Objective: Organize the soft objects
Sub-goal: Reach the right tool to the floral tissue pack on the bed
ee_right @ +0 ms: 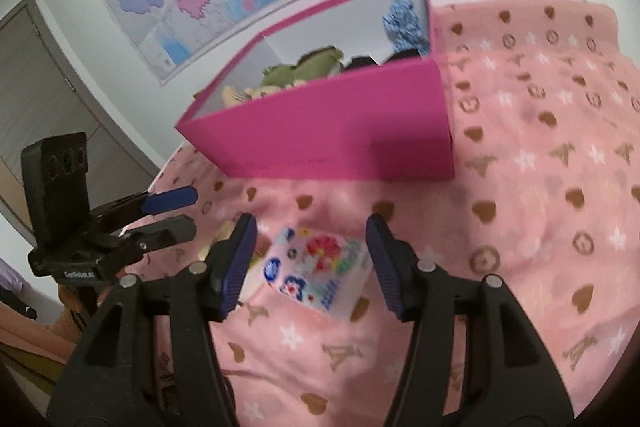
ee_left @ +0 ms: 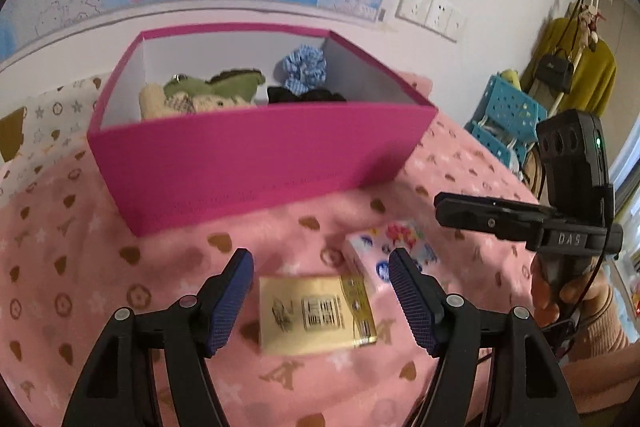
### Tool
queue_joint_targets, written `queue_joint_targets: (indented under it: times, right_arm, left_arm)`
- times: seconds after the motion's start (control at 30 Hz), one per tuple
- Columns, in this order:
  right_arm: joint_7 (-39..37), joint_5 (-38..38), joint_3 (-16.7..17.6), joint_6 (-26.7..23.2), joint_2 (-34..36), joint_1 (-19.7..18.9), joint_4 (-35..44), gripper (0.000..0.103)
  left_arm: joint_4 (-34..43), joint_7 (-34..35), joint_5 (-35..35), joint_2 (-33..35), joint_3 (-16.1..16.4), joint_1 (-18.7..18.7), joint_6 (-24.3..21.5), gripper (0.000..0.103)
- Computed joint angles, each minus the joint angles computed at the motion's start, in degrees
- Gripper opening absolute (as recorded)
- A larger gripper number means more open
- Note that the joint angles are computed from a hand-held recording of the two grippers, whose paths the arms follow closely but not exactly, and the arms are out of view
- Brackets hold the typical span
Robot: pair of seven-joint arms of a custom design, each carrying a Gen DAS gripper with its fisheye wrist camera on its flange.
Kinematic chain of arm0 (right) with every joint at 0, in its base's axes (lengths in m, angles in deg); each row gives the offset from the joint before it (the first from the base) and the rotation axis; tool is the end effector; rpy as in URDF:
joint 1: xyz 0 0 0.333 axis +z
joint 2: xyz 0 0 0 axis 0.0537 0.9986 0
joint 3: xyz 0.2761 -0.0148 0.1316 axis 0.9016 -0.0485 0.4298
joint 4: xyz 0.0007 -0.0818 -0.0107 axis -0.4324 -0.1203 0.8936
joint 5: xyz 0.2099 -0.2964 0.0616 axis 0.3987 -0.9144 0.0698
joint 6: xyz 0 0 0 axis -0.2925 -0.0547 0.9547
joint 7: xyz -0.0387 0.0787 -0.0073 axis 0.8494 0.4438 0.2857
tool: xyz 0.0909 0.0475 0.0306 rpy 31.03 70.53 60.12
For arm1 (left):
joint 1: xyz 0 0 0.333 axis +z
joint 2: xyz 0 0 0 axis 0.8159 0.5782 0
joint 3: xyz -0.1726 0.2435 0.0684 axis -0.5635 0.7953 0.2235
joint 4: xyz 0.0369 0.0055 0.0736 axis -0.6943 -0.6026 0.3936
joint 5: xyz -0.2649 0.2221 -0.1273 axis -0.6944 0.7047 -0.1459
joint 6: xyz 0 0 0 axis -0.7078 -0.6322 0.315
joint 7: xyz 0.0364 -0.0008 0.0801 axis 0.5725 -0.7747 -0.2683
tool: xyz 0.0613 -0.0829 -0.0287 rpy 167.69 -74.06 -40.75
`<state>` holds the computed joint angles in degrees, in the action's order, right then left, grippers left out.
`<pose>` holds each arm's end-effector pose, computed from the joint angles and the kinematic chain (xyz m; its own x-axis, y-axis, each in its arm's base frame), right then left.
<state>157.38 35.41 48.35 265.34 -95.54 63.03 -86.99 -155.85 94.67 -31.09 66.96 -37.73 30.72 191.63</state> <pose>0.3983 0.1361 0.4898 0.2698 -0.8089 -0.5224 -0.7522 0.1617 -0.6388 0.4185 -0.2871 0.4984 -0.5264 -0.8164 0.2376 -0.6892 0.2460 -0.6815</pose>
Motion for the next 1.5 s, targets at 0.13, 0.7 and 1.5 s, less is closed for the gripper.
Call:
queue_joint_targets:
  times: [0.13, 0.7, 1.5]
  right_arm:
    - [0.9, 0.3, 0.6, 0.0, -0.6, -0.8, -1.5, 0.059]
    - [2.1, 1.8, 1.1, -0.7, -0.6, -0.3, -3.6, 0.059]
    - [-1.6, 5.4, -2.7, -1.1, -0.4, 3.9, -2.5, 0.059]
  left_arm:
    - [-1.3, -0.9, 0.7, -0.8, -0.2, 0.1, -1.5, 0.072]
    - [2.1, 4.4, -4.2, 2.0, -0.8, -2.8, -2.7, 0.07]
    - [6.1, 6.3, -2.9, 5.7, -1.7, -0.2, -9.1, 0.07]
